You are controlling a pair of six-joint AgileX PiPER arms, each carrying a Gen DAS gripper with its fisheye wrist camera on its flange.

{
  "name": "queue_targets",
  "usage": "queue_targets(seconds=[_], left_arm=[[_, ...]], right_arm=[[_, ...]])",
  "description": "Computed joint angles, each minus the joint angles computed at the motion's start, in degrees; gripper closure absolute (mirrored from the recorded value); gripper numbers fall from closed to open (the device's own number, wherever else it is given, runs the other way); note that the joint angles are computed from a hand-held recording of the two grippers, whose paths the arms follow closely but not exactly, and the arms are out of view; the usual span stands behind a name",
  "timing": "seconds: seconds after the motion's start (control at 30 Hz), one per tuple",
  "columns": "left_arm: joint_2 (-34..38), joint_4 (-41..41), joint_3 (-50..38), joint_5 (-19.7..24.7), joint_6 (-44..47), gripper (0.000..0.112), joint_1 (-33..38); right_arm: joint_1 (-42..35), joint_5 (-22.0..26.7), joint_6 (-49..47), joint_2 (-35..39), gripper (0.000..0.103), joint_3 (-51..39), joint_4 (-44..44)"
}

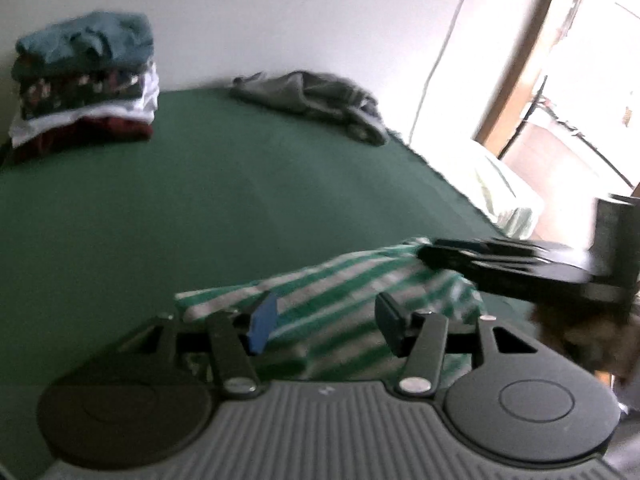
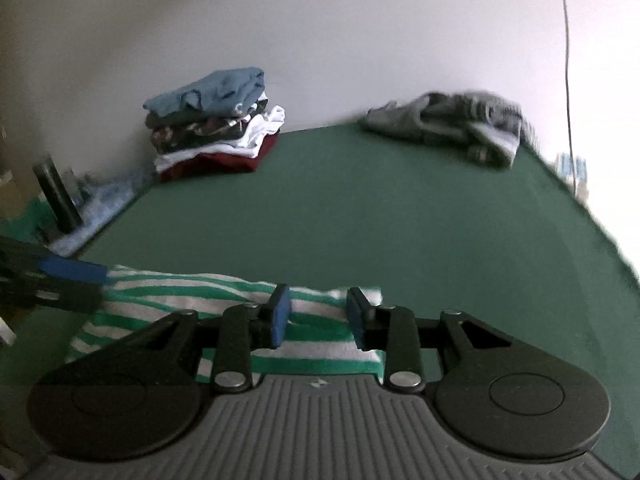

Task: Fold clothes

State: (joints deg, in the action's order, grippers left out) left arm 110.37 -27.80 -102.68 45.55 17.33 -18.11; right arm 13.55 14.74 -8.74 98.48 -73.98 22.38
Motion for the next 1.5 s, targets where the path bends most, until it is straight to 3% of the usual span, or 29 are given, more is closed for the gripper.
queue_targets(seconds=[0.17,0.23,0.3,0.4,0.47,0.57,0.6,0.7,0.77,0.9,1.07,1.17,1.37,1.5], left_arm=[[0.3,-2.4,3.5,-1.2,5.7,0.046,0.4],[1.1,-3.1,2.2,0.7,7.5,0.044,1.2],[2.1,-3.4,-0.2,3.2,8.0,0.045,1.9],[2.0,-4.1,-1.4,5.0,8.4,0.045,2.6],[2.0,-4.3,-1.7,5.9,8.8,0.042,2.7],[3.0,-2.6,-2.7,6.6,8.6,0.037,2.0],[2.5,-2.6,-1.9,6.2,9.0,0.036,1.8],[2.0,-3.3,-1.0,6.1,10.3,0.034,1.9],[1.9,-3.3,-0.7,6.3,10.9,0.034,2.1],[0.6,-5.4,1.7,6.4,13.6,0.032,2.7],[-2.4,-5.4,6.1,5.7,17.3,0.028,2.1],[-3.9,-5.1,9.0,5.6,17.8,0.025,1.9],[-7.4,-5.9,13.1,4.3,16.9,0.025,1.7],[-9.9,-6.7,16.0,5.1,17.9,0.026,1.8]], right_arm=[[-1.9,6.2,-6.5,-3.8,0.07,4.7,6.8],[-1.7,8.2,-4.7,-5.9,0.07,6.4,3.3],[-1.4,8.2,-1.5,-8.9,0.069,8.8,-0.9],[-3.2,9.1,-2.4,-13.4,0.068,12.2,1.4],[-3.3,9.2,1.8,-15.1,0.06,13.7,-2.0],[-3.0,8.5,3.5,-15.7,0.06,15.8,-0.4],[-2.5,7.8,4.0,-15.9,0.061,16.4,0.0],[-0.4,6.4,6.0,-16.0,0.088,17.4,-1.0],[0.2,7.1,8.0,-16.7,0.098,17.4,-2.7],[0.1,13.1,10.6,-19.5,0.102,18.1,-4.9],[1.2,11.5,14.9,-20.4,0.101,19.4,-8.3],[1.6,12.2,17.8,-20.9,0.093,17.0,-13.8],[2.2,-1.7,26.3,-14.9,0.089,14.5,-19.9],[4.1,-3.5,30.6,-5.0,0.09,6.6,-24.7]])
